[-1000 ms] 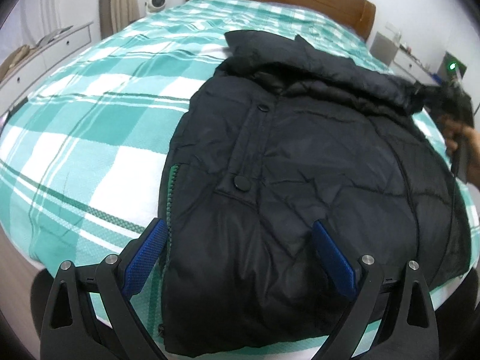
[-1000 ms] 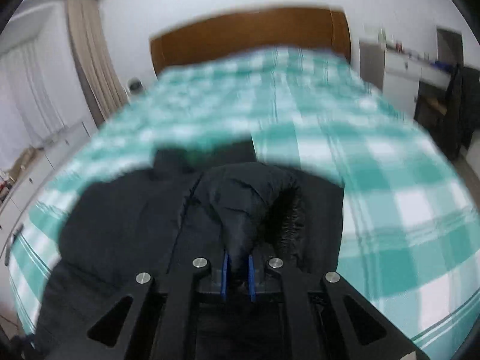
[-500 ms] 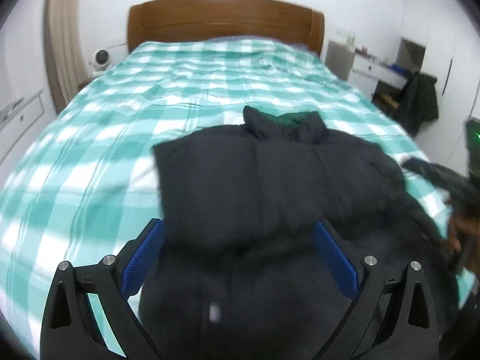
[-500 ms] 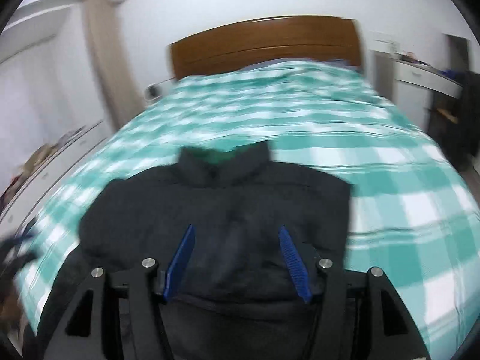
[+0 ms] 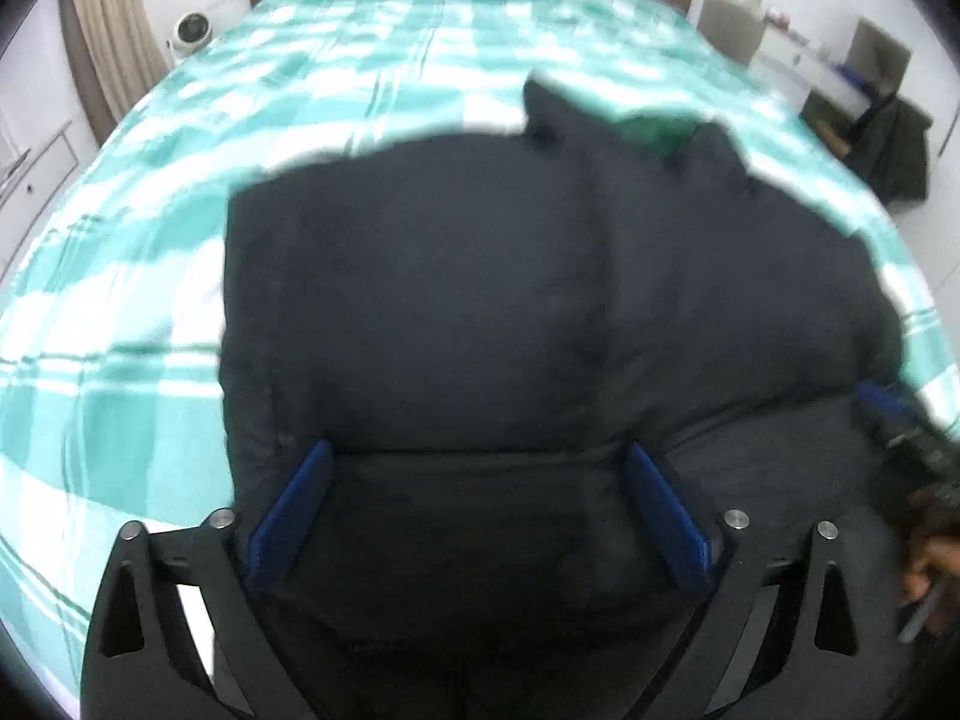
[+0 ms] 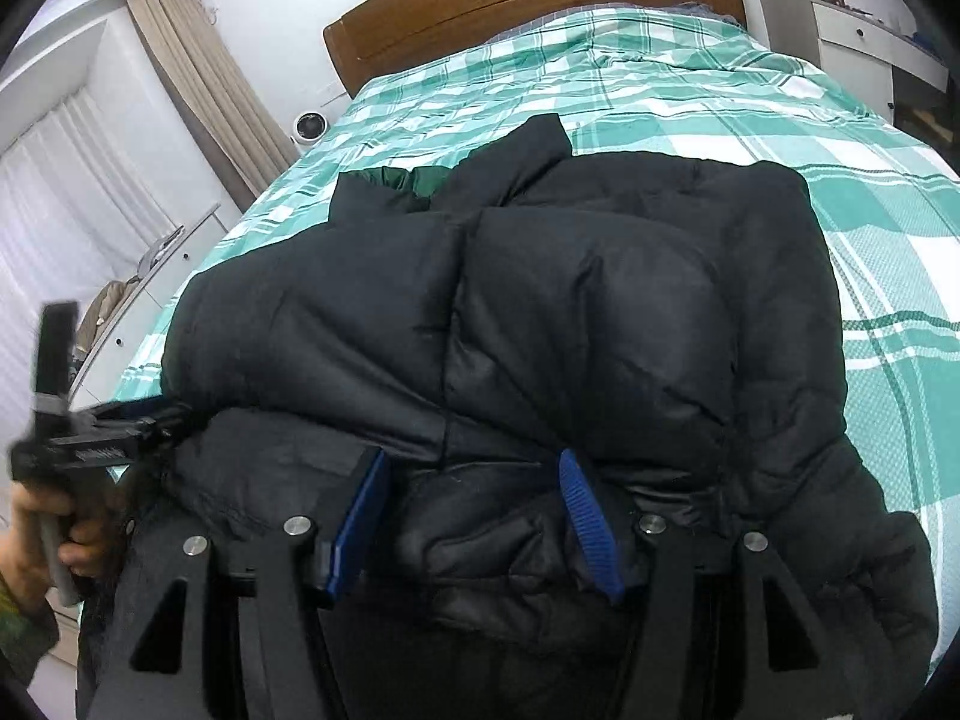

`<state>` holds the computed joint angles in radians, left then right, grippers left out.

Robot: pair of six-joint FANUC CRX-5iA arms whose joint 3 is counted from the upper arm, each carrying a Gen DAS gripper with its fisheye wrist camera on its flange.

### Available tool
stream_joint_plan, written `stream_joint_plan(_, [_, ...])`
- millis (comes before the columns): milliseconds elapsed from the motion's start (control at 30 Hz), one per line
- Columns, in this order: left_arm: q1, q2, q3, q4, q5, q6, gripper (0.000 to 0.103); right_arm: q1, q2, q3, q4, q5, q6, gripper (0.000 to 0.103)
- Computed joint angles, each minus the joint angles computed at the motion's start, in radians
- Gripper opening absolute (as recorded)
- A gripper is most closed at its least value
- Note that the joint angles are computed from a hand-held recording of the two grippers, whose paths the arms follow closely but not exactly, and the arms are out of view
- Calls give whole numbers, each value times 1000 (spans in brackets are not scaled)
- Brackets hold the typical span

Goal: Fold large clothes

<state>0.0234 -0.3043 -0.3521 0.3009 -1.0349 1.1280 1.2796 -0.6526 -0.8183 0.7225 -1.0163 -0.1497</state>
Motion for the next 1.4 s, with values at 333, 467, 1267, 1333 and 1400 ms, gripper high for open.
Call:
stream_joint_plan(333, [-58, 128, 39, -56, 81, 106, 102, -4, -3, -26, 40, 19, -21, 60])
stream_joint_plan(467, [-71, 138, 111, -104, -5, 172, 95, 16, -17, -42, 58, 9, -49, 60])
stream_joint_plan(1267, [-26, 273, 120, -57, 208, 281, 102, 23, -87, -119, 128, 65, -119, 60])
stream_joint_plan(1333, [-32, 228, 126, -109, 167, 315, 102, 30, -91, -117, 125, 56, -119, 60])
stream_joint_plan(1400, [1, 135, 65, -50, 142, 230, 102, 34, -91, -104, 107, 41, -106, 60])
